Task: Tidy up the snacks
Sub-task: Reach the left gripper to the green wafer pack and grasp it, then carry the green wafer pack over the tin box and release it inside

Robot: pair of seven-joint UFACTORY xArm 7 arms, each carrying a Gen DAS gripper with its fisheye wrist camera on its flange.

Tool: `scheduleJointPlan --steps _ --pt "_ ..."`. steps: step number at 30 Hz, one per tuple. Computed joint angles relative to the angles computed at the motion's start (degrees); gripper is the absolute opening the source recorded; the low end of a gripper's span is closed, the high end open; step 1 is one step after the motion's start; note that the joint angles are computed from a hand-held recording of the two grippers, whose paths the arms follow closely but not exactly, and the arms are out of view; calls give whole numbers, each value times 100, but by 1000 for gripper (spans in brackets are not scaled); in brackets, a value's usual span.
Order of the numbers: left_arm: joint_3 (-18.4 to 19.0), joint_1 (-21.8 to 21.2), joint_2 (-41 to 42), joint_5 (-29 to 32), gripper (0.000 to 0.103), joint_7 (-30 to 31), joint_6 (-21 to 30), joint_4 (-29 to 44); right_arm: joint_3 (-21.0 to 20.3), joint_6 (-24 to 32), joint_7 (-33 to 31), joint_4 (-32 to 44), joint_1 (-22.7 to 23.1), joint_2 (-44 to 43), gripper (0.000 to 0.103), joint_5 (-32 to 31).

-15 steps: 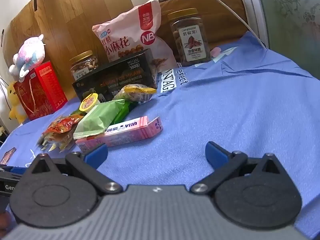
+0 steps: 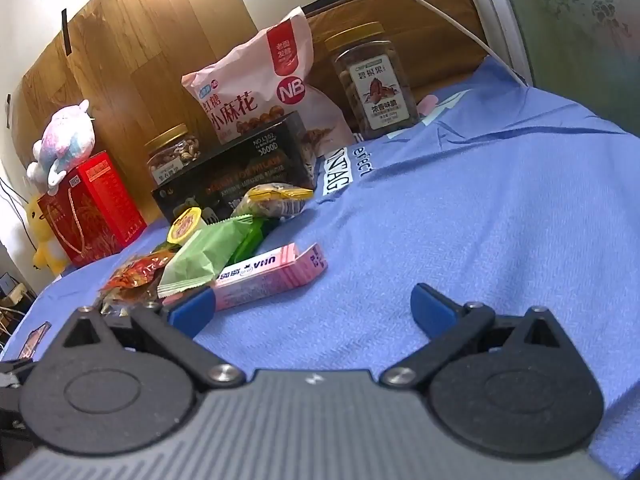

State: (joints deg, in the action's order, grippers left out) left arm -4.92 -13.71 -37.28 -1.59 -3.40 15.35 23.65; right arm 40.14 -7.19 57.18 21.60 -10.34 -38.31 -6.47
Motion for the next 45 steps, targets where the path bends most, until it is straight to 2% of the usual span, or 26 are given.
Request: scheduleJointPlan --steps 1,4,5,7,8,10,12,13,14,15,17,21,23,24,25,29,33,34,36,38,39,40,43,45 --pt "196 -160 -94 -78 103 154 -39 -73 75 16 8 -1 -59 -69 103 -12" --pt "1156 -933 -450 -695 102 728 -524 -369 250 -54 -45 -28 -205 -273 103 -106" --pt "1347 -1094 -515 -877 100 814 -702 -430 275 -46 -137 -9 -237 -318 101 -178" --pt "1927 -1601 -517 -1235 94 1084 -886 -296 243 16 -383 89 -253 -318 92 -341" --pt "2171 -1829 -468 -1350 92 1254 -807 -135 172 5 -484 123 -210 -274 89 -385" --pt "2769 -2430 -343 -1656 82 1702 -579 259 -187 -76 -769 237 77 28 71 -458" --pt "3305 -3004 -302 -2037 70 2075 -402 553 -601 -237 -1061 382 438 426 57 -449" --pt "3549 -3304 -278 -2224 69 2269 -323 708 -816 -326 -1208 468 645 648 52 -431" --pt "3628 -3454 -340 -2347 67 2433 -348 688 -967 -374 -1350 589 800 876 51 -423" --pt "3744 -3660 -248 -2464 67 2593 -350 832 -951 -393 -1472 712 795 1048 50 -407" --pt "3771 -3798 -109 -2607 67 2815 -414 954 -713 -320 -1728 984 609 1330 50 -389" --pt "3849 -4068 310 -2930 67 3165 -328 1286 -551 -173 -2252 1390 534 1925 48 -370" --pt "3869 -4139 528 -3074 67 3320 -222 1439 -299 -134 -2430 1496 284 2063 31 -410" --pt "3886 -4193 716 -3144 67 3389 -143 1581 -345 -93 -2494 1477 334 2029 15 -388" --pt "3856 -4187 795 -3211 67 3456 -125 1602 -525 -114 -2537 1394 515 1964 12 -350" --pt "3897 -4298 1123 -3624 65 3780 206 1861 -751 -89 -2546 860 754 1339 10 -151" --pt "3870 -4342 1408 -4031 58 4116 704 2111 -1603 -116 -2503 258 1676 859 10 102" --pt "3845 -4327 1492 -4108 57 4166 855 2189 -1797 -133 -2528 128 1891 753 11 138" --pt "3758 -4300 1629 -4263 57 4287 1038 2288 -1657 -114 -2500 32 1776 593 13 206" --pt "3556 -4192 1765 -4304 57 4302 1028 2346 -1483 -10 -2460 58 1569 552 36 224" --pt "3444 -4128 1837 -4309 57 4290 1000 2372 -1383 -23 -2417 66 1441 561 55 229" --pt "3357 -4073 1920 -4323 57 4287 1029 2429 -1428 31 -2425 102 1463 621 60 218" --pt "3113 -3887 2094 -4329 56 4301 1141 2522 -1771 154 -2566 169 1815 870 60 181" --pt "2932 -3802 2097 -4396 50 4478 1008 2454 -1363 70 -2537 168 1443 883 60 63"
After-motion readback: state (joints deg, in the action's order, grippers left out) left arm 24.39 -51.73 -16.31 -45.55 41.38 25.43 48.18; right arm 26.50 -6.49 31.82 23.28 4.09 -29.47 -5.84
